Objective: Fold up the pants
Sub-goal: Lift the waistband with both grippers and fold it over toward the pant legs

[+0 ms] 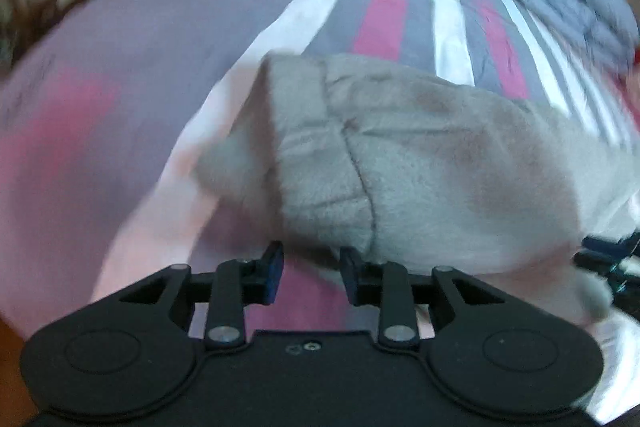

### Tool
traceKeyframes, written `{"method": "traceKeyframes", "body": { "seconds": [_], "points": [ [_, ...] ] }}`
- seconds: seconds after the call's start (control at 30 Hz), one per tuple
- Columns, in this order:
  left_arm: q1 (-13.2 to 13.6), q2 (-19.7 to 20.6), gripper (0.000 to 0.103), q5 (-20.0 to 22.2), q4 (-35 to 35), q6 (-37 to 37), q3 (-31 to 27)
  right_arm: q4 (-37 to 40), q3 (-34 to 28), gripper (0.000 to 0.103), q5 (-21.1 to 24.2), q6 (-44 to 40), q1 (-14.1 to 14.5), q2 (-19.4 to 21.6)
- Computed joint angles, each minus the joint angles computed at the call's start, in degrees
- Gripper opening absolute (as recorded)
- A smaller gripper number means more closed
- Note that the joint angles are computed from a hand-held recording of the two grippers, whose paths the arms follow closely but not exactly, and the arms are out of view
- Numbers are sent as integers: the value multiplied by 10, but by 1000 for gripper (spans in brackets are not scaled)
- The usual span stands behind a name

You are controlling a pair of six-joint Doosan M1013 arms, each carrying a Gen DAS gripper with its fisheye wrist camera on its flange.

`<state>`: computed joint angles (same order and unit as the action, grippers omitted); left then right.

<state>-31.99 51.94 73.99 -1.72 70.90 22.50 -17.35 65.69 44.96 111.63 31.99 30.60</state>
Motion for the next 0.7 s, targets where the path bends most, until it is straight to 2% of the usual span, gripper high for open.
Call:
{"method": "traceKeyframes", "body": {
  "seconds": [0.07,0.13,0.23,0.3,0.4,0.57,0.63,0.7],
  "points": [
    [10,-25,32,-21,-39,-50,40,26,12,23,-19,32,-4,-12],
    [19,-42,33,-32,-85,-90,72,44,17,26,-22,49,-6,-20],
    [26,-44,33,-40,-136,-136,86,101,24,29,-13,77,-14,-28],
    [21,-39,33,-46,-124,-149,77,129,29,32,-13,106,-22,-31],
    [17,-15,33,-25,-109,-179,30,128,27,40,-5,146,-26,-30],
    [13,-22,33,-76,-94,-217,51,135,23,46,-5,161,-30,-31],
    [12,-13,33,-73,-86,-223,38,134,23,46,-9,171,-32,-30],
    [9,-15,27,-82,-70,-239,45,155,30,46,-21,182,-37,-32]
  ]
}}
